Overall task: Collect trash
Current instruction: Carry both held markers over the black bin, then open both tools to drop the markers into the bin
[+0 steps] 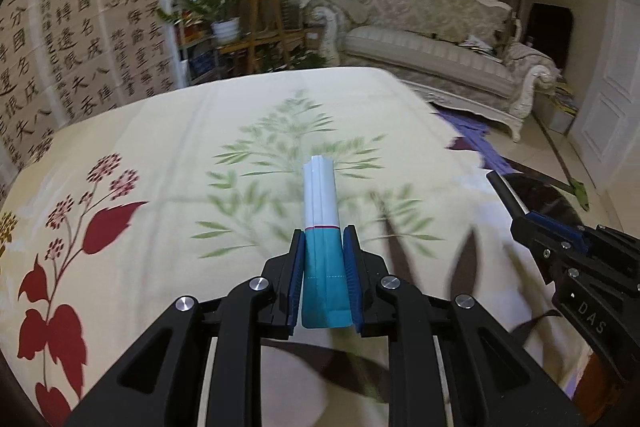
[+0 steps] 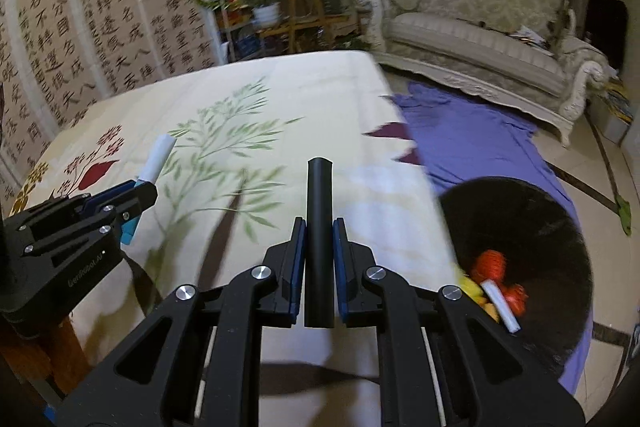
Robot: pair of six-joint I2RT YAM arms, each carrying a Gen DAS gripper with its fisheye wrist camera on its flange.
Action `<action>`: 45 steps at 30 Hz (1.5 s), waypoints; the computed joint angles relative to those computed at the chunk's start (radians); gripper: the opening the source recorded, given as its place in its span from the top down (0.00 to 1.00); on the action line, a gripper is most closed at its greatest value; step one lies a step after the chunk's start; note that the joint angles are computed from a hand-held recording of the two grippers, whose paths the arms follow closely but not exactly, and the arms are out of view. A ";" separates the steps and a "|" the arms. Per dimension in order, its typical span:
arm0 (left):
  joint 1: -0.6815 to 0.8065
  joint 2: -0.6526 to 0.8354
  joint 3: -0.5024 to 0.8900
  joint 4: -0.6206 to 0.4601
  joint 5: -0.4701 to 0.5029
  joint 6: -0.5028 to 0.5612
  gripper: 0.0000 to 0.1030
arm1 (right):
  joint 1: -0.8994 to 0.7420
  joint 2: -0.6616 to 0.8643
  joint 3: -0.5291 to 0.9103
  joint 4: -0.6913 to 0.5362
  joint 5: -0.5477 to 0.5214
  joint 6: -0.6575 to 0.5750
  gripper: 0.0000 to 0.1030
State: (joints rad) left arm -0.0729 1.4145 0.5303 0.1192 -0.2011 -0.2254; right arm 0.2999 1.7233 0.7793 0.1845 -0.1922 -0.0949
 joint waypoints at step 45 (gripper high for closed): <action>-0.408 0.541 0.565 -0.065 -0.133 -0.049 0.78 | -0.421 0.212 0.109 0.168 -0.031 -0.043 0.86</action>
